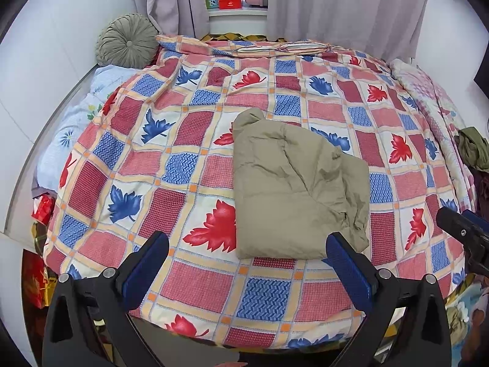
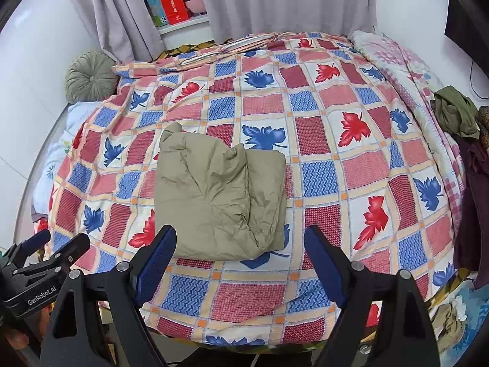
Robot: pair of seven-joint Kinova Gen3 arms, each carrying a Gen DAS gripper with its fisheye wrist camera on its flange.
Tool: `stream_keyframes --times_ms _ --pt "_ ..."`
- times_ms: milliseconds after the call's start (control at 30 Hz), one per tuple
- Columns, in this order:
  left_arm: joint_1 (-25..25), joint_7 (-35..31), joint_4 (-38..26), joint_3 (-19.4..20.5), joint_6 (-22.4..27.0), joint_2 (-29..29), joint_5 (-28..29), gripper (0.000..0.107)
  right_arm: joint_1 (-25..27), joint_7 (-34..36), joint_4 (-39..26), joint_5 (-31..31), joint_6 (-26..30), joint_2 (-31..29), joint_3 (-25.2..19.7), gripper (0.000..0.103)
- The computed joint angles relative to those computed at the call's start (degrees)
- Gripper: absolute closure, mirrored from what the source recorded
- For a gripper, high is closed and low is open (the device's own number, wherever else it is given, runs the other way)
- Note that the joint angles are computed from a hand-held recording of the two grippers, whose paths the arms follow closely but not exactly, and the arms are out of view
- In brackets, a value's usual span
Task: Fold large clothes
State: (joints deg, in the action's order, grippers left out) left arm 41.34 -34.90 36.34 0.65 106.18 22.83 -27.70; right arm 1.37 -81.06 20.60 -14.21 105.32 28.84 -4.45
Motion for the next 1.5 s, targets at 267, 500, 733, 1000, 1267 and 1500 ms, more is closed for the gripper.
stream_keyframes --times_ms 267,500,733,1000,1267,1500 --pt "0.08 0.27 0.45 0.04 -0.06 -0.36 -0.03 0.004 0.03 0.08 0.37 -0.01 -0.16 -0.27 0.01 0.016" --pt "0.11 0.25 0.53 0.19 0.12 -0.42 -0.28 0.004 0.0 -0.12 0.88 -0.04 -0.31 -0.6 0.11 0.016" --pt "0.12 0.26 0.45 0.18 0.06 -0.32 -0.25 0.004 0.05 0.01 1.3 -0.07 -0.6 -0.69 0.1 0.016" --pt "0.21 0.26 0.26 0.15 0.19 -0.18 -0.3 0.004 0.1 0.05 1.54 -0.11 -0.71 -0.81 0.08 0.016" --pt "-0.19 1.16 2.91 0.3 -0.67 -1.9 -0.62 0.004 0.14 0.05 2.1 -0.18 -0.94 -1.13 0.12 0.016" --pt "-1.01 1.38 4.44 1.25 -1.73 -2.93 -1.86 0.004 0.05 -0.09 3.13 -0.1 -1.47 -1.64 0.19 0.016"
